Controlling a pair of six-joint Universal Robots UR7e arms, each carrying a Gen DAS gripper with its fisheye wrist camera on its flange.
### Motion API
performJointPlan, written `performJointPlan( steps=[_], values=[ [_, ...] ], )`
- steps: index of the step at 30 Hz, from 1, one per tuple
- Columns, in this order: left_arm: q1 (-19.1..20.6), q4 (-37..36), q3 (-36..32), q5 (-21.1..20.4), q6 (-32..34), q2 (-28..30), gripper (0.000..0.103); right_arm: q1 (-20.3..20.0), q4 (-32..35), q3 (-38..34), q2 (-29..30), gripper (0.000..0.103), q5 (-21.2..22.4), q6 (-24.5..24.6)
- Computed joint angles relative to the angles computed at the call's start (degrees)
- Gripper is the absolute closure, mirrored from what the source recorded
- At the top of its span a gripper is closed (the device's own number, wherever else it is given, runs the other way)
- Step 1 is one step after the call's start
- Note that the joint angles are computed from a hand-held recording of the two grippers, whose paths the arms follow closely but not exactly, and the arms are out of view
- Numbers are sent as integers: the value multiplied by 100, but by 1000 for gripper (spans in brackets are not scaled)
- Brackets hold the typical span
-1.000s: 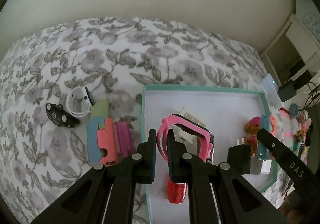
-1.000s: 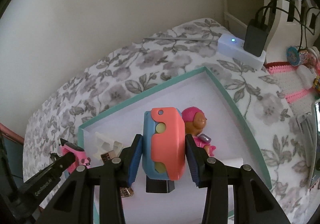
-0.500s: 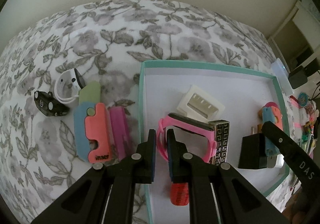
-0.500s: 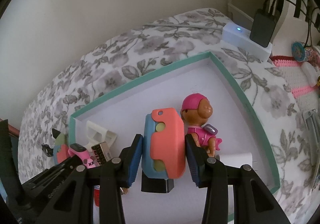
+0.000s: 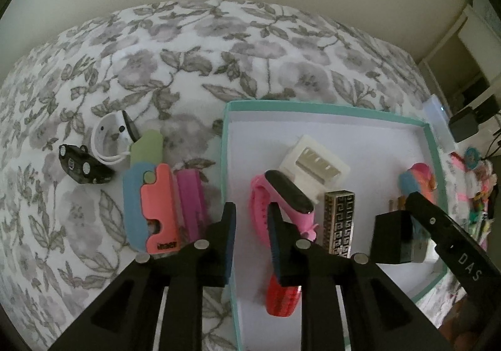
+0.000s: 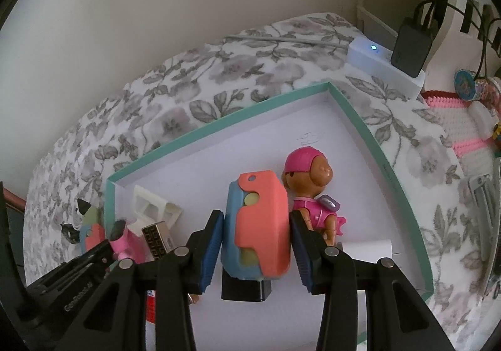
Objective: Organize rigid objects
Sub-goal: 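Open both grippers to drop the items in the tray and lift away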
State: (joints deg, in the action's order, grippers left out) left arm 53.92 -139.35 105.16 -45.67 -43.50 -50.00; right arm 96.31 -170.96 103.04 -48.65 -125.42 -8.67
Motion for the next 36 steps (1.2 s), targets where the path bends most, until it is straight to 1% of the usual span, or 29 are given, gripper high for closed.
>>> performJointPlan(
  steps=[1,3,6,8,12,14,16,19,20,22,24,26,28,29,32,33,34,36],
  values=[
    [4,-23,8,-26,1,-19,82,13,17,-14,-2,52,-15,-11],
    [-10,-29,15,-26,-1,-52,80,52,-13,-21,-12,49,-53,-58],
    [-78,-75,56,77,14,-143,73,119,-59,-19,-60,49,-6,-130],
    [-122,-206,99,104,57,-224,72,176,-79,-37,-71,49,-17,-166],
    [-258,-409,196,317,101,-412,70,329,-232,-32,-125,49,-59,-319],
    [-327,-509,254,429,107,-509,65,387,-295,-15,-181,49,16,-349],
    [-383,-575,299,558,98,-580,57,451,-356,-4,-221,49,70,-402],
    [-438,-606,362,747,23,-699,52,548,-438,-25,-211,48,33,-532],
    [-452,-573,384,816,-53,-743,50,578,-463,-32,-199,47,13,-571],
    [-458,-506,425,924,-190,-809,42,610,-508,-41,-173,39,3,-620],
    [-462,-416,464,1061,-345,-862,41,630,-499,-67,-122,38,-36,-645],
    [-444,-209,472,1175,-534,-905,37,629,-414,-99,-72,36,-63,-662],
    [-407,2,475,1274,-723,-927,30,625,-337,-125,-20,31,-120,-663],
    [-382,85,476,1290,-799,-933,30,624,-302,-138,12,30,-146,-672],
    [-306,242,490,1284,-1014,-947,28,626,-254,-168,88,22,-189,-740],
    [-286,282,491,1275,-1061,-945,25,622,-246,-174,103,19,-187,-754],
    [-260,352,486,1267,-1127,-939,17,619,-242,-174,117,16,-187,-770],
    [-216,443,485,1283,-1210,-925,12,611,-233,-169,140,14,-185,-799]
  ],
)
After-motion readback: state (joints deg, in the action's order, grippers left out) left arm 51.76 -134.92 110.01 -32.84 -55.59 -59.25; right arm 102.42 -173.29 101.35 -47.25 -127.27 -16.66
